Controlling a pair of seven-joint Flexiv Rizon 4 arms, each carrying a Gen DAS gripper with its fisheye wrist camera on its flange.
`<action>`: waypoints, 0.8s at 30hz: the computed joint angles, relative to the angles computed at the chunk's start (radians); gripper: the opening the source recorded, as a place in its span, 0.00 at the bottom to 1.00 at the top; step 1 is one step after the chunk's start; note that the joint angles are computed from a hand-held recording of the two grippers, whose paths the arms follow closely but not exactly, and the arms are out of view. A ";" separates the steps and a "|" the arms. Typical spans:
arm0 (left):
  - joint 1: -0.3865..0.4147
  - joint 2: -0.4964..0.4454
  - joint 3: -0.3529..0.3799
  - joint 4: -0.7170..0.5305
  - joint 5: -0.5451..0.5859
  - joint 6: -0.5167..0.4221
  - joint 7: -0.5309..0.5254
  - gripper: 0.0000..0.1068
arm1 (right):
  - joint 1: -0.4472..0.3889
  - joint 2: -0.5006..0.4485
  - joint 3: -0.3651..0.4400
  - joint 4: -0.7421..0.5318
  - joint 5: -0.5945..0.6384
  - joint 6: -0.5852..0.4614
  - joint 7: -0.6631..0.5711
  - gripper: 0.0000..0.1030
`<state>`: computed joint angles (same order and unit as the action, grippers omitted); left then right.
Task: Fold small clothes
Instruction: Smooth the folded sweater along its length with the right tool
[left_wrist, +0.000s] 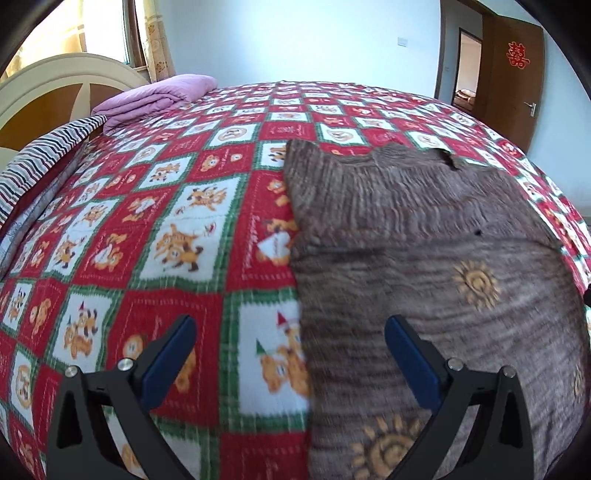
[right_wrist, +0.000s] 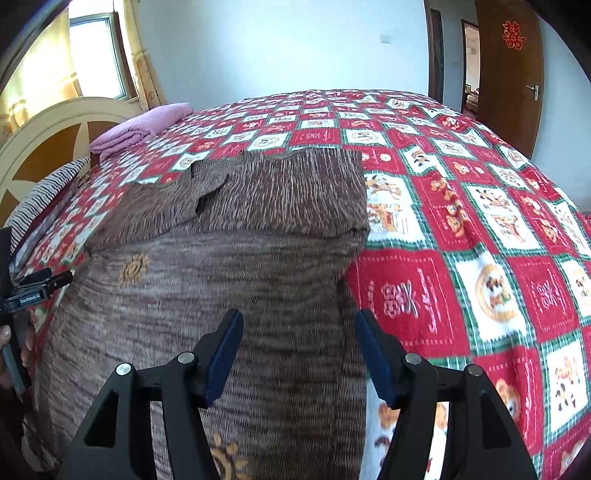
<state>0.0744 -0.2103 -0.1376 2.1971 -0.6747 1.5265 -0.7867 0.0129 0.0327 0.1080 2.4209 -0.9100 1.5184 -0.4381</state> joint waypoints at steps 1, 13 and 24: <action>0.002 0.008 -0.005 0.010 -0.006 0.001 0.007 0.96 | -0.002 0.008 0.002 0.007 -0.010 -0.003 0.013 0.62; -0.069 0.097 0.012 0.117 -0.201 0.013 0.198 0.96 | 0.105 0.079 0.069 0.056 0.335 -0.125 -0.211 0.62; -0.141 0.150 0.086 0.175 -0.240 -0.015 0.247 0.96 | 0.129 0.129 0.106 0.097 0.402 -0.165 -0.247 0.62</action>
<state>-0.0664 -0.0598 -0.0515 2.3723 -0.9145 1.5115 -0.5396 0.1418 0.1619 0.2138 2.5179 -0.5083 1.3532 -0.6850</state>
